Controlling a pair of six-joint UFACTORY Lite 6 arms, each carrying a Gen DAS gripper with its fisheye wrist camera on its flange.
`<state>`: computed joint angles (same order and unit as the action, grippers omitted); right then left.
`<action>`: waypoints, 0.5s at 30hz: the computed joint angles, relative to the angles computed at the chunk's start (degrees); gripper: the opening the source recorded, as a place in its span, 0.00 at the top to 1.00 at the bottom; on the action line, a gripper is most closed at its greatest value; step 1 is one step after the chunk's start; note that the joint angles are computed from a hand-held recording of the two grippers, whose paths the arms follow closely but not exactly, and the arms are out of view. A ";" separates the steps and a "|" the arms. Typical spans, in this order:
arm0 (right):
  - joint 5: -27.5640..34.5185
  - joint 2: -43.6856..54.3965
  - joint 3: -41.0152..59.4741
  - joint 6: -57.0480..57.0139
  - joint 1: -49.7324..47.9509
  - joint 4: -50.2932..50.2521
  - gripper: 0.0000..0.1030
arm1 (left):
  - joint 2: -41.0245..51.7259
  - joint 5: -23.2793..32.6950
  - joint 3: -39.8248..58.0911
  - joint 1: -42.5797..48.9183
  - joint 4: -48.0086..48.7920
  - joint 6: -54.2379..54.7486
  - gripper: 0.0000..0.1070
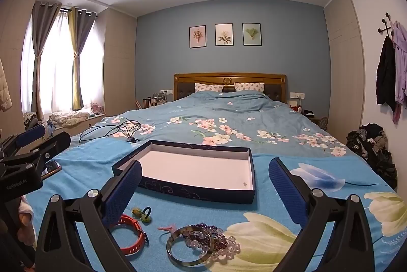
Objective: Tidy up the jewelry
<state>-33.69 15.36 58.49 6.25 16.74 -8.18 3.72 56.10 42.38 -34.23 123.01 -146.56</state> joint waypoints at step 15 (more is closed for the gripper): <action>-1.10 -1.07 -0.95 3.13 -1.19 -2.57 0.06 | 0.07 -0.10 0.23 -0.10 0.39 0.25 0.09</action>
